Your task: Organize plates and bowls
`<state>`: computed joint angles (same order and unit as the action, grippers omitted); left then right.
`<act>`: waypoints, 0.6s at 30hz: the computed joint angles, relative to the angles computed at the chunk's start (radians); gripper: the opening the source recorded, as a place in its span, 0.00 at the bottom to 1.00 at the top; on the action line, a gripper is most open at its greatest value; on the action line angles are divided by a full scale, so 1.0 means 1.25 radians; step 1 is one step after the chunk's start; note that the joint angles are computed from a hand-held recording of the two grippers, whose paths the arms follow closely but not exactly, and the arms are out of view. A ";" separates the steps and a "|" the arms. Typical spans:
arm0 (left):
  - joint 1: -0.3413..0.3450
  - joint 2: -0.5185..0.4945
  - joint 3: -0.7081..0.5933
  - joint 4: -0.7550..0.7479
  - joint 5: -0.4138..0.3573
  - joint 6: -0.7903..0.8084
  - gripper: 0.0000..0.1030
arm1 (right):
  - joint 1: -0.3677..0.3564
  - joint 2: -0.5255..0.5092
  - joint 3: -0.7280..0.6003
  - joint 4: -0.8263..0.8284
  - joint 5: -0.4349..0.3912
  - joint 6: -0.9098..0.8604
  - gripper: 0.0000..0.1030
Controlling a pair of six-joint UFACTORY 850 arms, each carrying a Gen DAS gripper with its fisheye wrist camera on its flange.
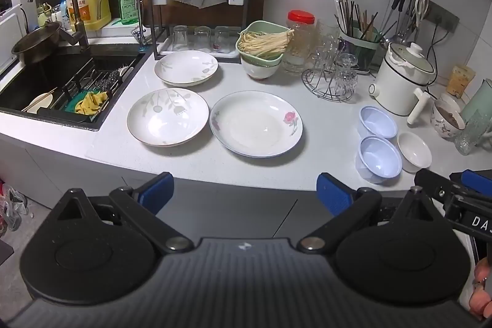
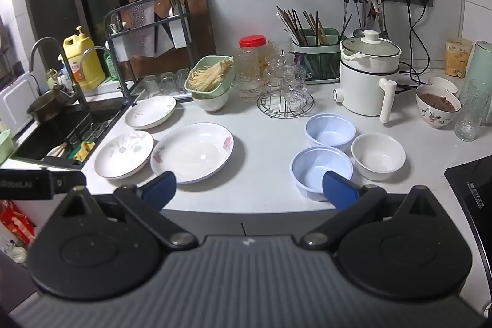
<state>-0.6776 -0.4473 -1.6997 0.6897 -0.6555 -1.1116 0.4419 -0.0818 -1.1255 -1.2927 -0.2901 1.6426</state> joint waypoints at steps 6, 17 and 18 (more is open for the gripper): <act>-0.006 0.000 0.000 0.010 -0.009 -0.007 0.98 | -0.001 -0.005 -0.001 -0.027 0.000 0.028 1.00; -0.004 0.013 0.026 -0.012 0.006 0.004 0.98 | 0.006 0.009 0.012 -0.030 -0.011 0.028 1.00; -0.005 0.014 0.027 -0.011 0.006 0.007 0.98 | 0.006 0.010 0.014 -0.040 -0.010 0.039 1.00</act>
<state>-0.6842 -0.4297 -1.6660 0.6756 -0.6482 -1.1028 0.4497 -0.0698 -1.1079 -1.3432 -0.3021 1.6914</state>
